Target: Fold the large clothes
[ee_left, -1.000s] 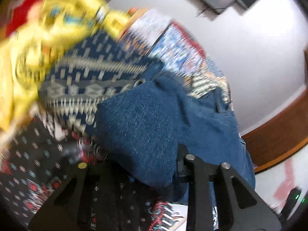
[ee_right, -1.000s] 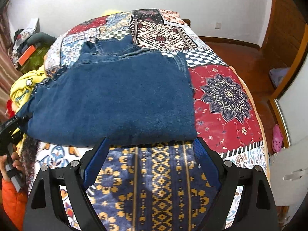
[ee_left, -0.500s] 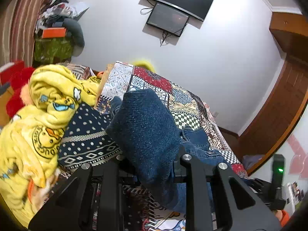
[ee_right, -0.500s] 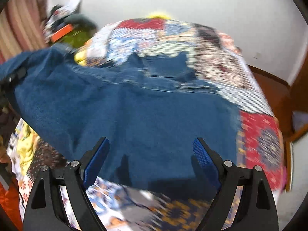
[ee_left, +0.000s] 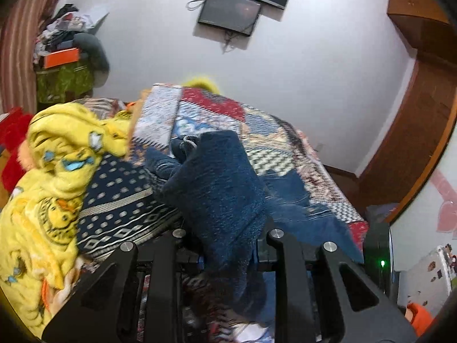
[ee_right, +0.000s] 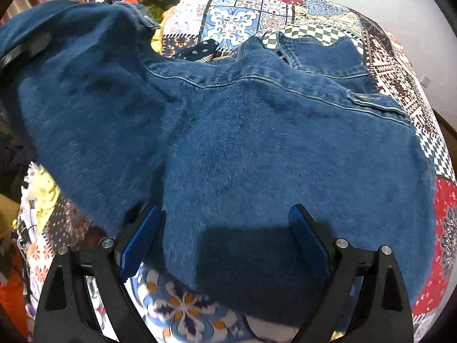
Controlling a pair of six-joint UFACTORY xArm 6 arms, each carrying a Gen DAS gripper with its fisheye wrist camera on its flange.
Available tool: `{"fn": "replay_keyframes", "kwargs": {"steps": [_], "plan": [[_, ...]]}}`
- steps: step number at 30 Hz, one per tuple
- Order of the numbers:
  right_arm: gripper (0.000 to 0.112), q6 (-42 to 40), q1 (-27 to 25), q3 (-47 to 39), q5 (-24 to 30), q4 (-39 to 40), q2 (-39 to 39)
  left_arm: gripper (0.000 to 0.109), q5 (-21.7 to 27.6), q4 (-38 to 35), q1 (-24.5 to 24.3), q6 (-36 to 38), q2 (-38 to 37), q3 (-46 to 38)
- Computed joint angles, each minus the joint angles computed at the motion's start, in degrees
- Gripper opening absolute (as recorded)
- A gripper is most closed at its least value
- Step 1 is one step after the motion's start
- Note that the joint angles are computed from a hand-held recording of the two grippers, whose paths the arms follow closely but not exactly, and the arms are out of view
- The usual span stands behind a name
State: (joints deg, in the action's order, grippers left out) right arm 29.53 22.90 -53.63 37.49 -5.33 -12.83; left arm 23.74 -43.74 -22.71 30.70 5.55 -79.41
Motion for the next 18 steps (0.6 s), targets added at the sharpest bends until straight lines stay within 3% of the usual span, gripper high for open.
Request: {"fn": "replay_keyframes", "kwargs": {"steps": [5, 9, 11, 18], "plan": [[0.09, 8.0, -1.6, 5.7, 1.0, -7.5, -10.2, 0.021, 1.3, 3.3, -5.3, -0.2, 2.5, -6.5], [0.09, 17.2, -3.3, 9.9, 6.0, -15.2, -20.2, 0.021, 2.2, 3.6, -11.5, 2.4, 5.0, -11.0], [0.09, 20.4, -3.7, 11.8, 8.8, -18.6, -25.8, 0.021, 2.9, 3.4, -14.0, 3.6, 6.1, -12.4], [0.09, 26.1, -3.8, 16.2, 23.4, -24.9, -39.7, 0.021, 12.9, 4.7, -19.9, 6.5, 10.0, -14.6]]}}
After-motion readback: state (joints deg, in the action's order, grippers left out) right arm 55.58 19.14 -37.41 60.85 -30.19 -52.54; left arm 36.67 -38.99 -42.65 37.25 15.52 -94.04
